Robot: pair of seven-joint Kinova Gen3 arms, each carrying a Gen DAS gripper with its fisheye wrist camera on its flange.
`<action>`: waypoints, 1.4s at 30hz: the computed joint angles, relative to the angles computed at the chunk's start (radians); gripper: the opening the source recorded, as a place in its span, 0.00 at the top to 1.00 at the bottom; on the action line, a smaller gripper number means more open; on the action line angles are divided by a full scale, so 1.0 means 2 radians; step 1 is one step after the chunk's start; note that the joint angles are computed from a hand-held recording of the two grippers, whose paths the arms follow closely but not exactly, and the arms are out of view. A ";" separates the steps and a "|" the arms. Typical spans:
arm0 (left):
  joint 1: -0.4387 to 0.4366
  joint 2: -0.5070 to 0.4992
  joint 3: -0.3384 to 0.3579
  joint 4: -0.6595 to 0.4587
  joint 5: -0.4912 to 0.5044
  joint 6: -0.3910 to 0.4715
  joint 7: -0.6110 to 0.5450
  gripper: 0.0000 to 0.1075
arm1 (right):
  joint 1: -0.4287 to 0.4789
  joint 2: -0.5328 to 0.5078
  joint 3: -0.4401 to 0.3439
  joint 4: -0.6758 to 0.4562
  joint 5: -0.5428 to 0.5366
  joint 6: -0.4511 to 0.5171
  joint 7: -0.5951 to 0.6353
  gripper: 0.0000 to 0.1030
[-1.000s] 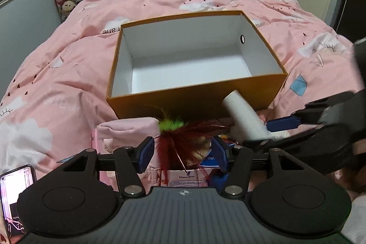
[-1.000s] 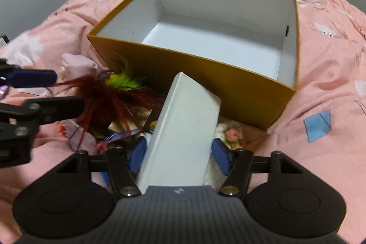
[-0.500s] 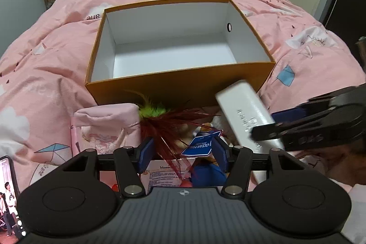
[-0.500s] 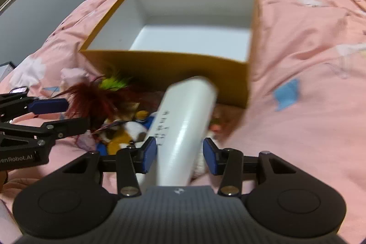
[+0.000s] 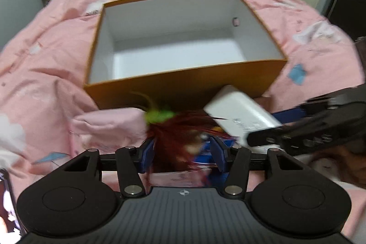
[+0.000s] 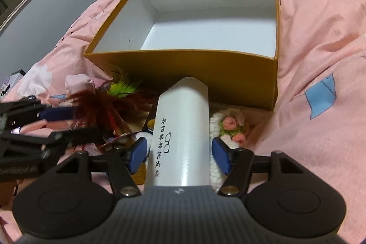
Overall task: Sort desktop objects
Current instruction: 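Grasp the white box with the right gripper while the left grasps the feather duster, then lift the white box with the right gripper and lower it into the orange box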
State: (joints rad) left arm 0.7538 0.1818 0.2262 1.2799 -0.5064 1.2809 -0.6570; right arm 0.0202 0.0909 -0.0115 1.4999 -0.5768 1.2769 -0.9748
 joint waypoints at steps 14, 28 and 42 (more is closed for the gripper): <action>0.009 0.053 -0.027 -0.024 -0.014 0.018 -0.021 0.70 | -0.011 0.043 -0.012 -0.023 0.004 -0.003 -0.011 0.28; -0.021 -0.015 -0.016 0.051 -0.010 -0.056 0.069 0.98 | 0.054 0.037 -0.002 -0.045 -0.074 0.075 -0.007 0.72; -0.063 -0.069 0.023 0.053 -0.047 -0.106 0.089 0.98 | 0.060 0.013 0.013 -0.086 -0.115 0.087 0.033 0.72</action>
State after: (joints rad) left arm 0.6275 0.0444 0.2730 1.3868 -0.6006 1.0693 -0.4787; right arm 0.1407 0.1162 0.0140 1.3278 -0.8071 1.4518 -0.9089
